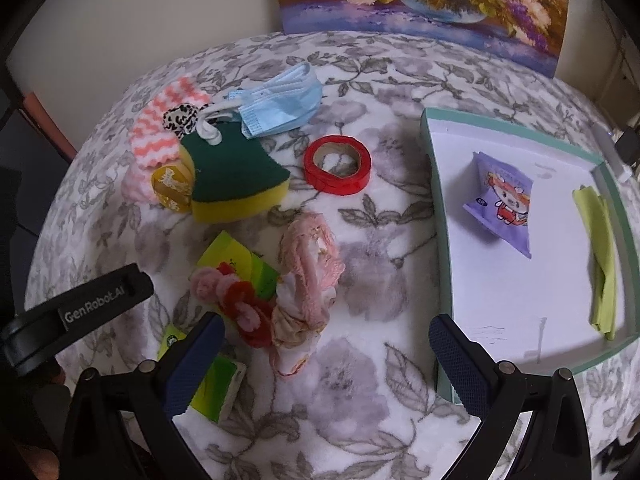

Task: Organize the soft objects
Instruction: 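Move both tools back over the remaining pile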

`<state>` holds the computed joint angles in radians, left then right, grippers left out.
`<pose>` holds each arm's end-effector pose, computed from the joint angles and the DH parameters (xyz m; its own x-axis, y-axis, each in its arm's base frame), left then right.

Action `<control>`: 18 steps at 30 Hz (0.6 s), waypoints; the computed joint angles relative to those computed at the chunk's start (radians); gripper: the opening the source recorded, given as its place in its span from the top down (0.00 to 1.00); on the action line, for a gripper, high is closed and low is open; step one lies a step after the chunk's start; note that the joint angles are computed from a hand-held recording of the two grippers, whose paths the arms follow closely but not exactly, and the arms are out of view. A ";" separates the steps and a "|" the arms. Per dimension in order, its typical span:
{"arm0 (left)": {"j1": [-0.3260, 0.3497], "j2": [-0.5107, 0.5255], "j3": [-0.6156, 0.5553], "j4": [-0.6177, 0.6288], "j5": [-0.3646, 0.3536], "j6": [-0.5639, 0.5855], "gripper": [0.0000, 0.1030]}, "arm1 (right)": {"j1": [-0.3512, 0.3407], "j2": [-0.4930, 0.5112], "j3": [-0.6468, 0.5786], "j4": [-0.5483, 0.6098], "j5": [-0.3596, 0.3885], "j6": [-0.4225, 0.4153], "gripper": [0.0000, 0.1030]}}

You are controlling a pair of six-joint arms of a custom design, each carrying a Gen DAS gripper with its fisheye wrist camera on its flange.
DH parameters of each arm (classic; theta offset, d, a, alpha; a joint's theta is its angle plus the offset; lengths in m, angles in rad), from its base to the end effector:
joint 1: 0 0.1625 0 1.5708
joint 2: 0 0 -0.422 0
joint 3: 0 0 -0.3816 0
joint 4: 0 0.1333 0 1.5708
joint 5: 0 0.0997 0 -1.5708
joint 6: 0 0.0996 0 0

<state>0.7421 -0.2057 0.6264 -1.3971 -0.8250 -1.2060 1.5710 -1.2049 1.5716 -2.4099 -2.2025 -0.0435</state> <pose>-0.4561 -0.6908 -0.0236 -0.6476 -0.2383 -0.7237 0.0157 0.9454 -0.3254 0.0746 -0.6326 0.3935 -0.8063 0.2296 0.5451 -0.0353 0.9013 -0.4317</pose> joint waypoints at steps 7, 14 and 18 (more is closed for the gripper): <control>0.015 -0.021 0.035 -0.044 -0.027 0.014 0.10 | -0.036 -0.006 -0.029 0.060 0.084 0.044 0.00; 0.015 -0.031 0.065 -0.090 -0.068 0.050 0.10 | -0.045 -0.004 -0.037 0.081 0.123 0.044 0.12; 0.009 -0.026 0.069 -0.096 -0.088 0.040 0.10 | -0.055 -0.008 -0.033 0.085 0.162 0.046 0.21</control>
<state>0.7511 -0.2318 0.6959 -1.4931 -0.9130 -1.1657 1.5165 -1.2128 1.5381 -2.3254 -2.0403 0.0025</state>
